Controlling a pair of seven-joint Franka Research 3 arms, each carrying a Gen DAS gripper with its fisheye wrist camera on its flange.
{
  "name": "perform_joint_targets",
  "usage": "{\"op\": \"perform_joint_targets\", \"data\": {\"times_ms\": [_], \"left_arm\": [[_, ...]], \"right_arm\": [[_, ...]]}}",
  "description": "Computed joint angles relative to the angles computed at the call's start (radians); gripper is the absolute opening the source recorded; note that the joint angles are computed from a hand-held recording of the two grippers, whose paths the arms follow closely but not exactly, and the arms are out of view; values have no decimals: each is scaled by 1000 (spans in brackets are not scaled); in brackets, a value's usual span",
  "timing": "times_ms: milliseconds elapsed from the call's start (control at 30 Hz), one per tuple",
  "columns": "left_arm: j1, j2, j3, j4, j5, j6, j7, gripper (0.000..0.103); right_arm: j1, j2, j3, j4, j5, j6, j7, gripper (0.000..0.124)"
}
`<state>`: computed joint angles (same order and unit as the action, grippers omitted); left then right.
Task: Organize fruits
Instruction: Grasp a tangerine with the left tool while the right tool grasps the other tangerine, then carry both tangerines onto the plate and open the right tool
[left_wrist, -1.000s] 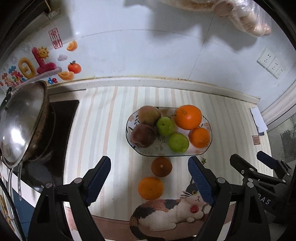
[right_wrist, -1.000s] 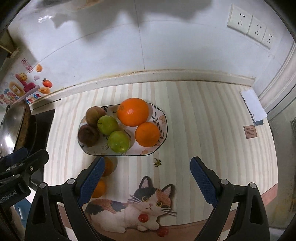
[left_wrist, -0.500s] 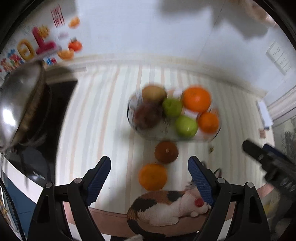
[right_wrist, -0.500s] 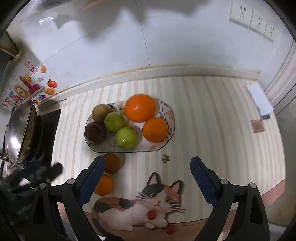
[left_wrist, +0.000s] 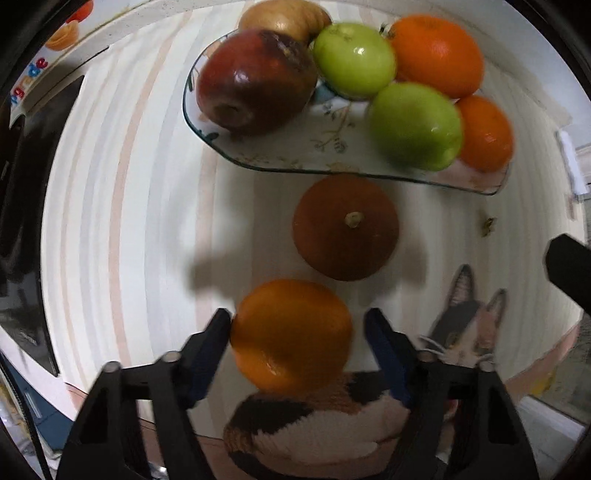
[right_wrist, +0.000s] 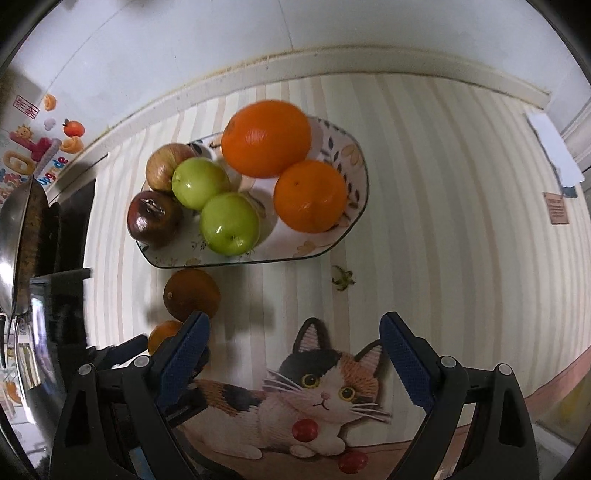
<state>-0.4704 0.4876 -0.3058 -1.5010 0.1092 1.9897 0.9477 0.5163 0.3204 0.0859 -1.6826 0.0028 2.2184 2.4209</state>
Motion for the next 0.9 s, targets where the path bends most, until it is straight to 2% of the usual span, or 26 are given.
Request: {"op": "perform_joint_targets", "data": {"times_ms": [133, 300, 400, 533, 633, 700, 833, 900], "left_arm": [[3, -24, 7, -41, 11, 33, -18, 63], [43, -101, 15, -152, -11, 66, -62, 63], [68, -144, 18, -213, -26, 77, -87, 63], [88, -176, 18, -262, -40, 98, -109, 63], [93, -182, 16, -276, -40, 113, -118, 63], [97, -190, 15, -288, -40, 117, -119, 63], [112, -198, 9, -295, -70, 128, -91, 63], [120, -206, 0, -308, -105, 140, -64, 63]], "right_arm": [[-4, 45, 5, 47, 24, -4, -29, 95], [-10, 114, 14, 121, 85, 8, -75, 95], [-13, 180, 27, 186, 144, 19, -110, 95], [-8, 299, 43, 321, 210, -23, -151, 94], [4, 377, 45, 417, 236, -76, -162, 85], [12, 432, 47, 485, 250, -114, -173, 60], [31, 423, 34, 456, 249, -81, -187, 59], [28, 370, 36, 374, 254, -58, -207, 59]]}}
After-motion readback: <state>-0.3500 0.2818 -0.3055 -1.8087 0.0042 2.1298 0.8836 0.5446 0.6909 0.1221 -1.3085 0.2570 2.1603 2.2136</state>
